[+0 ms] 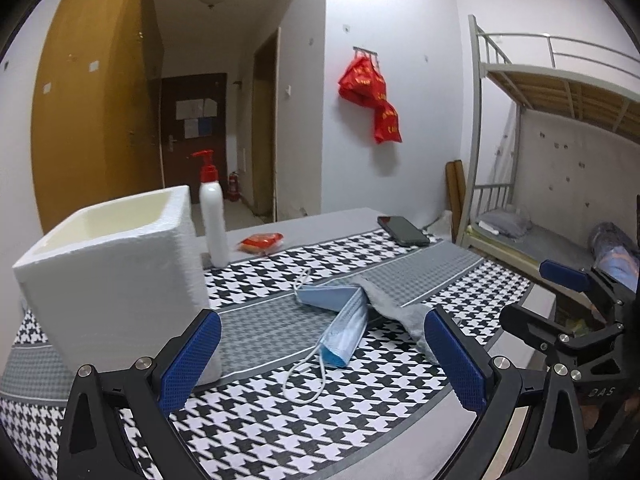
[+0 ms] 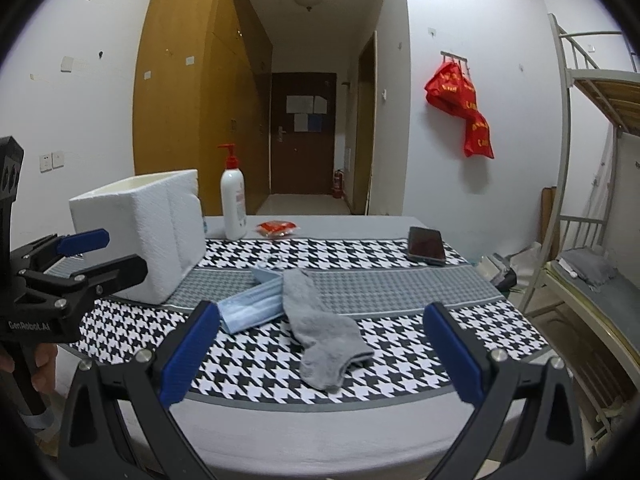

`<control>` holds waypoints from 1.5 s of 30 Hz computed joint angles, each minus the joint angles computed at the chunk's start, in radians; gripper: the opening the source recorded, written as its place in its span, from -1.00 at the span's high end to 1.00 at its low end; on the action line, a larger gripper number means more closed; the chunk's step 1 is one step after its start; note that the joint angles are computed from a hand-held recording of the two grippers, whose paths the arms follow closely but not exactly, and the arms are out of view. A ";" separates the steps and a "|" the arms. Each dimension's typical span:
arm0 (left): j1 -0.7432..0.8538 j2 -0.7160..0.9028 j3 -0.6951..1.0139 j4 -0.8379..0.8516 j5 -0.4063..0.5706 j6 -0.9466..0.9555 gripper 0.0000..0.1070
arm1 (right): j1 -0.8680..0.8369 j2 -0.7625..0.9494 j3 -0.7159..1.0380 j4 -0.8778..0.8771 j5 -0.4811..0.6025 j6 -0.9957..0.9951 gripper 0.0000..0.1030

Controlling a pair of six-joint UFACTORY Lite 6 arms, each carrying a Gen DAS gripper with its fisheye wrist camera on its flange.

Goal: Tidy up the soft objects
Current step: 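Move the left gripper to the blue mask while the right approaches the grey sock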

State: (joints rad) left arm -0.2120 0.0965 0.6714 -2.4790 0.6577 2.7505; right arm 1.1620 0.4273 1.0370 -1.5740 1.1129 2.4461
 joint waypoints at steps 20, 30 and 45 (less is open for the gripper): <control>-0.130 0.322 0.341 -0.027 -0.208 -0.002 -0.90 | -0.166 0.003 -0.090 -0.137 -0.172 0.140 -0.99; -0.151 0.471 0.534 0.185 -0.321 -0.213 -0.90 | -0.230 0.034 -0.079 -0.203 -0.248 0.172 -0.99; -0.162 0.664 0.782 0.744 -0.393 -0.760 -0.24 | -0.302 0.062 -0.058 -0.273 -0.313 0.207 -0.99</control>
